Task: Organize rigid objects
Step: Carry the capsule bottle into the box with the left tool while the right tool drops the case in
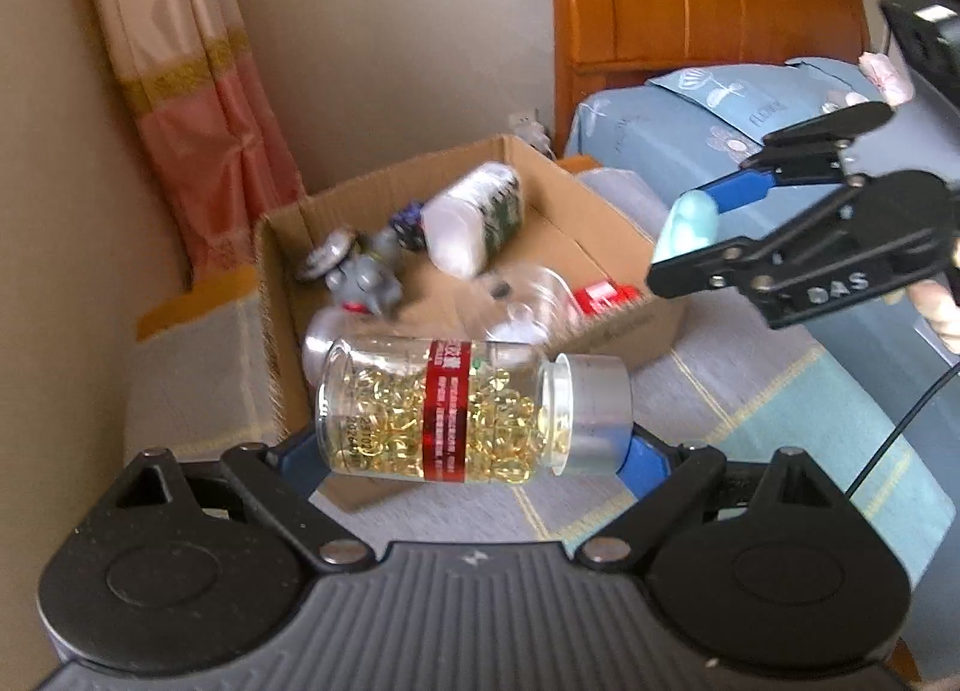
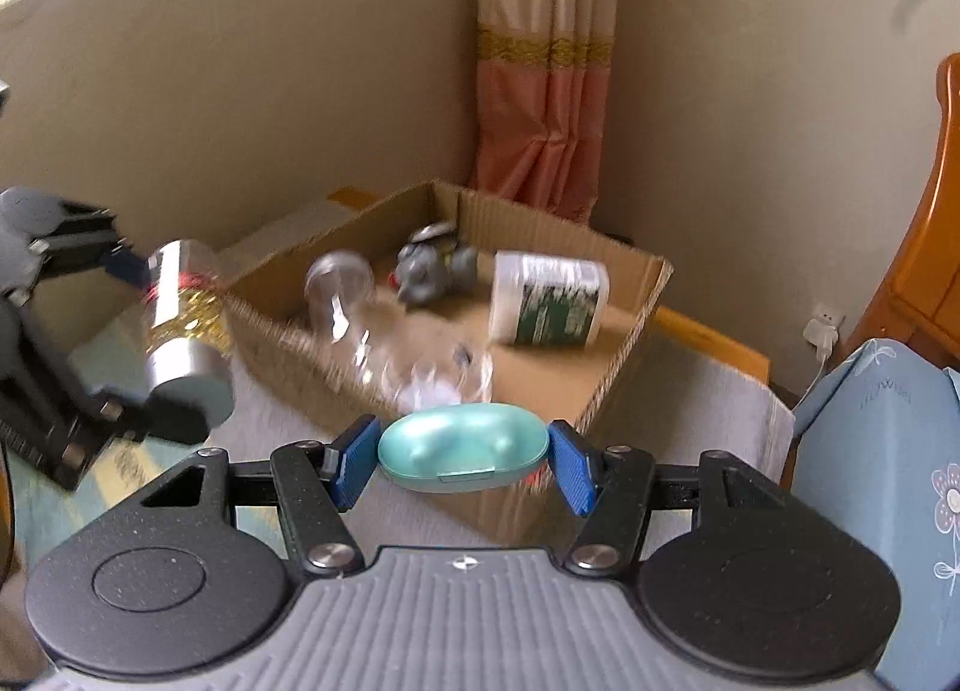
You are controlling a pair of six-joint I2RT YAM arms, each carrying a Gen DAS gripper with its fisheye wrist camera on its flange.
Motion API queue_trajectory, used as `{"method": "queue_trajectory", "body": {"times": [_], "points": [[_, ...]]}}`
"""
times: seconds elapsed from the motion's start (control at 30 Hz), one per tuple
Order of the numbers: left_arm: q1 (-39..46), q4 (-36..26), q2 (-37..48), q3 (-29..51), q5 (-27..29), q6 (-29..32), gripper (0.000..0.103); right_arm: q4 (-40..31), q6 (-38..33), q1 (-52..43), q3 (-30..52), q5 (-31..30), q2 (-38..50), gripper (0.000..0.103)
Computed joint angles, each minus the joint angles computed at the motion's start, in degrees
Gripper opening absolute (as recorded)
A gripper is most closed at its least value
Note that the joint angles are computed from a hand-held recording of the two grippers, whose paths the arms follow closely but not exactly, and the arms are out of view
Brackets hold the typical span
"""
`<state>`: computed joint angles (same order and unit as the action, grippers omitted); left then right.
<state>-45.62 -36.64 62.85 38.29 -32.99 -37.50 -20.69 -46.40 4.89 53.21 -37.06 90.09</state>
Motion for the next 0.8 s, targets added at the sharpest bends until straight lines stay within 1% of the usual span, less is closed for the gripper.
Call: {"method": "queue_trajectory", "body": {"times": [0.1,0.27,0.47,0.53,0.6,0.67,0.73,0.77,0.8], "points": [[2.4,0.8,-0.1,0.4,0.5,2.0,0.093,2.8,4.3,3.6,2.4,3.4,2.7,0.066],[7.4,2.5,1.3,1.5,2.1,7.2,0.093,5.4,9.2,8.4,7.3,10.3,9.0,0.066],[13.4,5.8,3.3,2.8,4.7,10.9,0.093,5.6,12.8,11.1,12.8,14.9,15.6,0.067],[14.6,6.8,4.3,3.4,5.0,11.5,0.093,7.2,14.6,10.8,12.5,14.3,15.8,0.074],[16.1,8.3,5.7,4.1,5.7,12.5,0.093,8.0,16.6,9.9,11.6,12.9,14.9,0.086],[17.3,9.4,7.3,5.1,6.5,13.2,0.093,8.3,17.1,8.6,10.5,11.0,13.6,0.089],[18.4,10.6,9.1,6.1,7.1,13.9,0.093,8.4,17.7,7.8,9.4,10.5,12.2,0.092],[18.9,11.2,10.3,6.7,7.4,14.1,0.093,8.5,18.1,7.3,8.6,10.3,11.4,0.096],[19.5,11.9,11.4,7.2,7.9,14.6,0.093,8.3,18.1,6.8,7.8,9.7,10.4,0.098]]}}
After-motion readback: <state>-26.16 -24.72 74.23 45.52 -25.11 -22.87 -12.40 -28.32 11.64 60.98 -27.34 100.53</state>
